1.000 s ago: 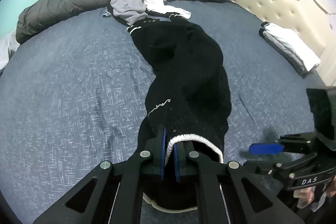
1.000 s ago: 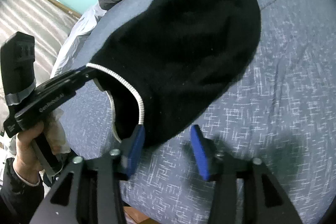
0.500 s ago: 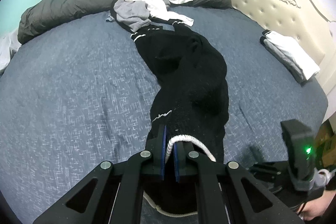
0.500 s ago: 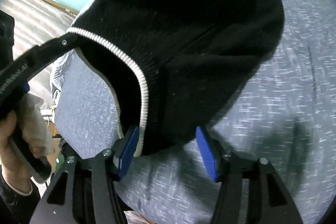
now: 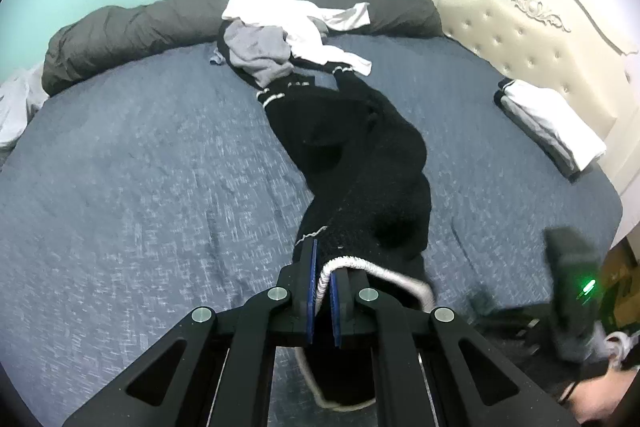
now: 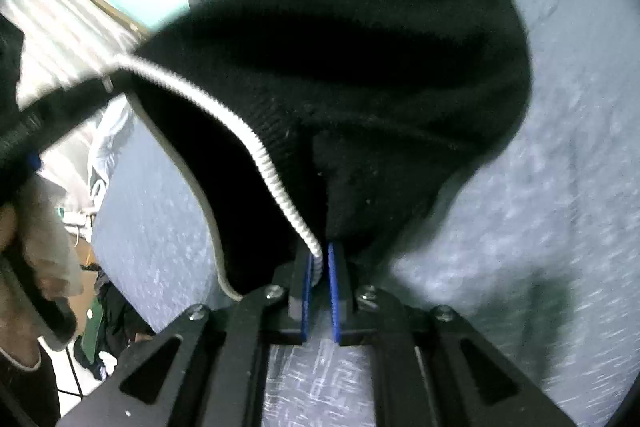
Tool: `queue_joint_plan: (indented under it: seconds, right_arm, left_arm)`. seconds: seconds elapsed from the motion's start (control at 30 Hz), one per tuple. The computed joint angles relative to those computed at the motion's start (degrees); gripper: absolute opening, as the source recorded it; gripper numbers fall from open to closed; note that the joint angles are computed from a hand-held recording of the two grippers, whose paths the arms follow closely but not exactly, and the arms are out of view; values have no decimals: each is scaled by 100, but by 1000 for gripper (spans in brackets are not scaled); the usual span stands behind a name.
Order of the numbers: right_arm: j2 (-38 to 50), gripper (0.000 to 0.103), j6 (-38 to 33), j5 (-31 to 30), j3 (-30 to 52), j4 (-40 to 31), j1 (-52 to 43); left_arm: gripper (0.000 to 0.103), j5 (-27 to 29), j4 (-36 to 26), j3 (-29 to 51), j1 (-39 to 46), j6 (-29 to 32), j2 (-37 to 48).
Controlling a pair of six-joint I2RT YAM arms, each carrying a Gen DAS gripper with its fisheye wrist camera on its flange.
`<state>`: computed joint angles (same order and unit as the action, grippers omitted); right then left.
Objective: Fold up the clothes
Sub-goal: 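Close the right gripper on the hood edge beside the left gripper, then lift the black hoodie by its hood with both grippers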
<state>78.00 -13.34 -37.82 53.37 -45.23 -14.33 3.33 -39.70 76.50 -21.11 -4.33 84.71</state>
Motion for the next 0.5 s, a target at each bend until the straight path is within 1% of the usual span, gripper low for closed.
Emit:
queue_joint_plan:
  seconds: [0.1,0.17,0.23,0.37,0.5]
  right_arm:
    - [-97,6,-250,-234,545,-439,-485]
    - [-88,6,-354,-510,1092,-798,-863]
    - [31,6,-528,-750,1798,-1203,-1180]
    - [298,6,-589,-1016,3111,-1756,-1473]
    - [858,6,-745,-1294,4882,-2586,-1794]
  left_arm:
    - [5,-63,-110,184,-1,-3,-49]
    - [5,-119,-223,401,-45,-42,-51]
    - [5,-128,-342,647,-89,-88,-45]
    - [5,-197,-691,1332,-287,-153,-9]
    - [5,-405,-1113,2217,-579,-160,129]
